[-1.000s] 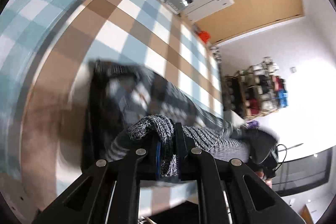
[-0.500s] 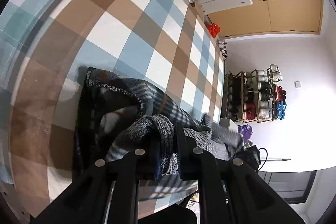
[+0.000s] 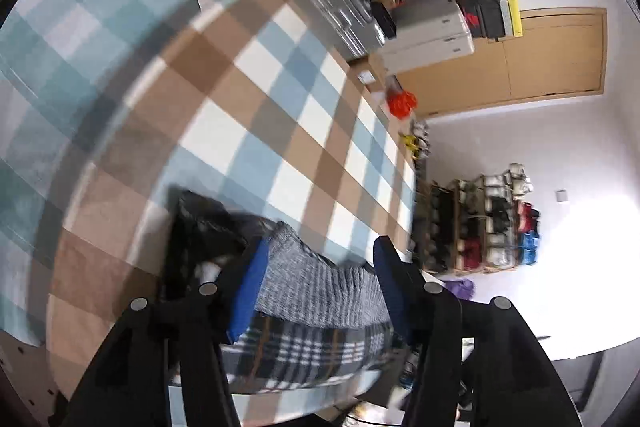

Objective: Fold large clothes

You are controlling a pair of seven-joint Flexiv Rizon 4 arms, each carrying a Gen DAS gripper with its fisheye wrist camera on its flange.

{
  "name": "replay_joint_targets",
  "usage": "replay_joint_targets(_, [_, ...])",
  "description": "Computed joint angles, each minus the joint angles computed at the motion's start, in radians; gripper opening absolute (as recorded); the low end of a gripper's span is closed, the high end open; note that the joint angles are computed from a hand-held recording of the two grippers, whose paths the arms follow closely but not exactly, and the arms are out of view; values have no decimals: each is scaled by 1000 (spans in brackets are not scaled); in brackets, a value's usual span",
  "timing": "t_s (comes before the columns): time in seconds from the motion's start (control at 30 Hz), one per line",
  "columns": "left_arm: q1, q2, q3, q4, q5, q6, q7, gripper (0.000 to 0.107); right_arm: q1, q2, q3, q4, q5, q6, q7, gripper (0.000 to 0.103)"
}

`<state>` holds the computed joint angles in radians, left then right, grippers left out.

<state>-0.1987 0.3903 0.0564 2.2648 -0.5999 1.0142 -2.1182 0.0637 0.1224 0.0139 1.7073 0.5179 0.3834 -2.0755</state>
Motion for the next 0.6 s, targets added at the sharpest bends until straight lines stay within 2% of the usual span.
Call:
replay_joint_targets(0.07, [23,10,-16,-24,72,-62,-15,49,22,13,40,44,-51,77,-51,96])
replay_joint_targets(0.13, [25,2,-39,-57,134,-130,-7,49,44,6,86,107,-168,209,-52,96])
replay_joint_targets(0.2, [7,-15,-60,-84,174,-182,34,49,57,-29,118,173,-332,360,17,96])
replay_joint_targets(0.27, [-30,-49,-85,-90,178,-182,86,49,64,-84,115,192,-465,398,120,96])
replay_joint_targets(0.3, [-41,-62,-89,-93,182,-193,106,49,65,-118,102,182,-487,387,158,95])
replay_joint_targets(0.4, [-32,-122,-115,-107,256,-217,101,49,53,-165,76,109,-364,290,144,95])
replay_joint_targets(0.47, [-21,-151,-103,-82,261,-196,70,49,34,-176,70,82,-298,271,124,96])
replay_joint_targets(0.6, [-60,-176,-49,18,37,-46,144,49,1,-182,63,65,-234,265,111,98])
